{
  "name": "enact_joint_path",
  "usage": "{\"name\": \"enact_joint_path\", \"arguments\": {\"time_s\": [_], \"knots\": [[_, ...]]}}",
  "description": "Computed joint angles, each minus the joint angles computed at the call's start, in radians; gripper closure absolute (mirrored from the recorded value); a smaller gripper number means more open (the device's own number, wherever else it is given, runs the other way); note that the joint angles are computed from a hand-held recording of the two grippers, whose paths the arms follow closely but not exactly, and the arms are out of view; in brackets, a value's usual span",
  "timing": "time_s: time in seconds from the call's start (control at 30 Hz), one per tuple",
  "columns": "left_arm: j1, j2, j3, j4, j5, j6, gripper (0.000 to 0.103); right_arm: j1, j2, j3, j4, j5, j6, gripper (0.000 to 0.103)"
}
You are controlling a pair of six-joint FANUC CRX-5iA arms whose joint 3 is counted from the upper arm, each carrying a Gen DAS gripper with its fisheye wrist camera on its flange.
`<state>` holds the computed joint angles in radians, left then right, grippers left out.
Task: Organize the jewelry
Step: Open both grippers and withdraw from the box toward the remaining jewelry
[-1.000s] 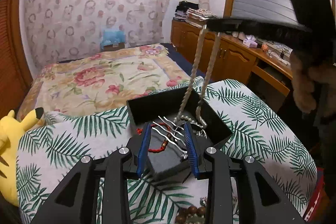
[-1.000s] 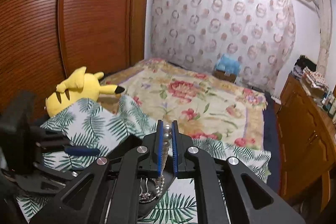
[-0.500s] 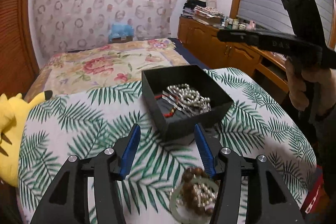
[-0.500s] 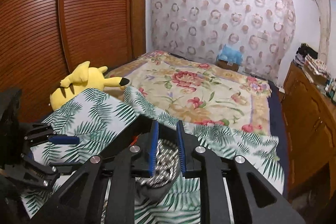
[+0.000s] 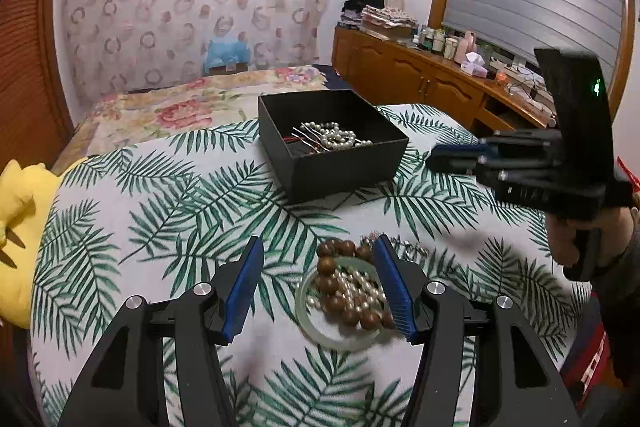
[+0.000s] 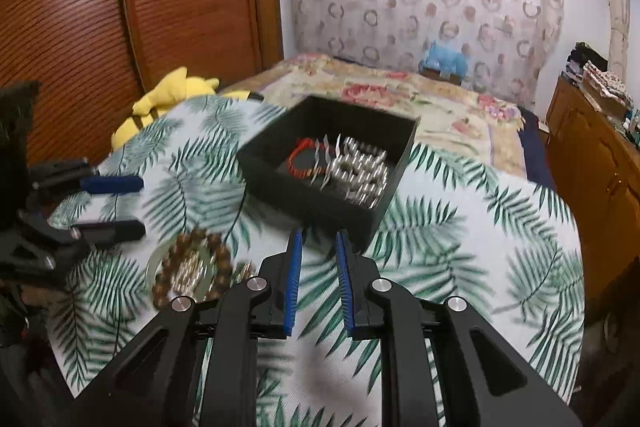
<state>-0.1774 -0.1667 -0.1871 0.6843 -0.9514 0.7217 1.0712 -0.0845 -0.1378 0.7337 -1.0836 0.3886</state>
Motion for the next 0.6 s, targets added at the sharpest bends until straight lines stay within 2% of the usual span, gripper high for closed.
{"name": "enact_joint_path", "arguments": {"time_s": [0.37,0.6], "knots": [[0.043,-0.06,-0.064,-0.002,-0.03,-0.011,0.047,0.05,0.029,0.004,-0.072,-0.003,0.017,0.084],[0.055,-0.063,-0.079,-0.011,-0.038,-0.006,0.047,0.044,0.078,0.056,-0.147,-0.006,0.1,0.084]]}}
